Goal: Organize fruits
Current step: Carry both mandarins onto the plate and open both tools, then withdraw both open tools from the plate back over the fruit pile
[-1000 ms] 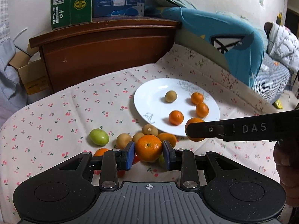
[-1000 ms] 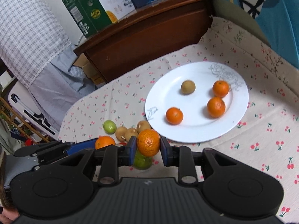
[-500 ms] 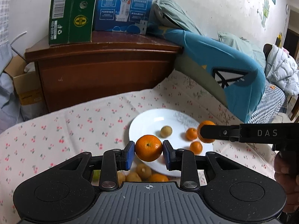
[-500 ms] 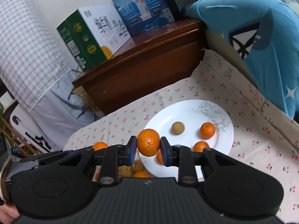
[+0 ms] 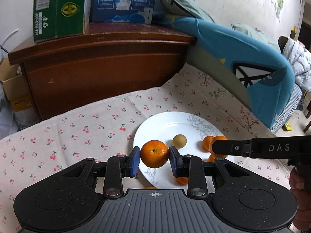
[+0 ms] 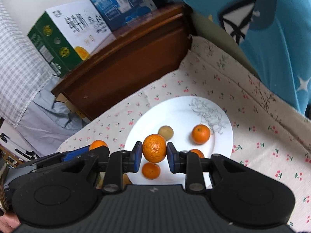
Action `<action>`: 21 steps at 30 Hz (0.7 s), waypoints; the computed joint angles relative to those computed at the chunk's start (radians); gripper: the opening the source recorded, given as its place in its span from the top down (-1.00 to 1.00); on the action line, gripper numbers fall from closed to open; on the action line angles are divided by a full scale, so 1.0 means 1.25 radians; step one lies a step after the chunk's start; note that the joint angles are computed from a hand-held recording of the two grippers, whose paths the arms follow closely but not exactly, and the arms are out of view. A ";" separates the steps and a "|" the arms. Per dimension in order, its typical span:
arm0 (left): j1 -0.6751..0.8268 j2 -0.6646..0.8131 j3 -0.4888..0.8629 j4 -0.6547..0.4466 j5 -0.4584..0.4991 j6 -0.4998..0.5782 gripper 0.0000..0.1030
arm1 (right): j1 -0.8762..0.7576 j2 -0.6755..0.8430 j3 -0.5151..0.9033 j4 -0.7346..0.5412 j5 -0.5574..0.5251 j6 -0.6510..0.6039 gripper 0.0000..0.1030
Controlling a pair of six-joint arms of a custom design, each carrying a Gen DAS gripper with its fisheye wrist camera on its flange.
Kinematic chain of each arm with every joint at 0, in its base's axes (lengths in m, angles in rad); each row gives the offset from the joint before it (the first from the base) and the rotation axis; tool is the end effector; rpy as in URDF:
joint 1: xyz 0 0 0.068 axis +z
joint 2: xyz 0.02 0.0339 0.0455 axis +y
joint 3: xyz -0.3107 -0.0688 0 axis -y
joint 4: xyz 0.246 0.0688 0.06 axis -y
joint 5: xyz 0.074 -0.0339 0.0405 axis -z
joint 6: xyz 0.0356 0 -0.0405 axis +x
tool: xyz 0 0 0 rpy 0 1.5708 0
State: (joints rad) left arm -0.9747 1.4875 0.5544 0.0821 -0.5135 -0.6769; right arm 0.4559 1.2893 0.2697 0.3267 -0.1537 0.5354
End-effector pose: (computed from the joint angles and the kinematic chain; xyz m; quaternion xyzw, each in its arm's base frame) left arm 0.1593 -0.2037 0.1822 0.0459 0.9085 -0.0893 0.4056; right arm 0.1751 0.0919 0.1641 0.0033 0.9031 0.2627 0.3397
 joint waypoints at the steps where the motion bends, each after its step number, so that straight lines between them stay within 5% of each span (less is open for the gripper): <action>1: 0.005 0.012 0.004 0.006 0.006 0.006 0.42 | -0.001 0.012 0.002 0.004 0.001 -0.001 0.48; 17: 0.024 0.118 0.060 0.017 0.033 0.038 0.38 | -0.007 0.098 0.016 0.039 0.026 -0.001 0.44; 19: 0.018 0.117 0.070 0.002 0.023 0.038 0.24 | -0.012 0.091 0.014 0.042 0.023 0.002 0.43; 21: 0.003 0.115 0.074 -0.007 -0.012 0.039 -0.17 | -0.011 0.081 0.011 0.044 0.032 0.003 0.42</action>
State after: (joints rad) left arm -0.9707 1.6306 0.6473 0.0730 -0.5284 -0.6283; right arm 0.4421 1.3899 0.2839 0.3817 -0.1142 0.5391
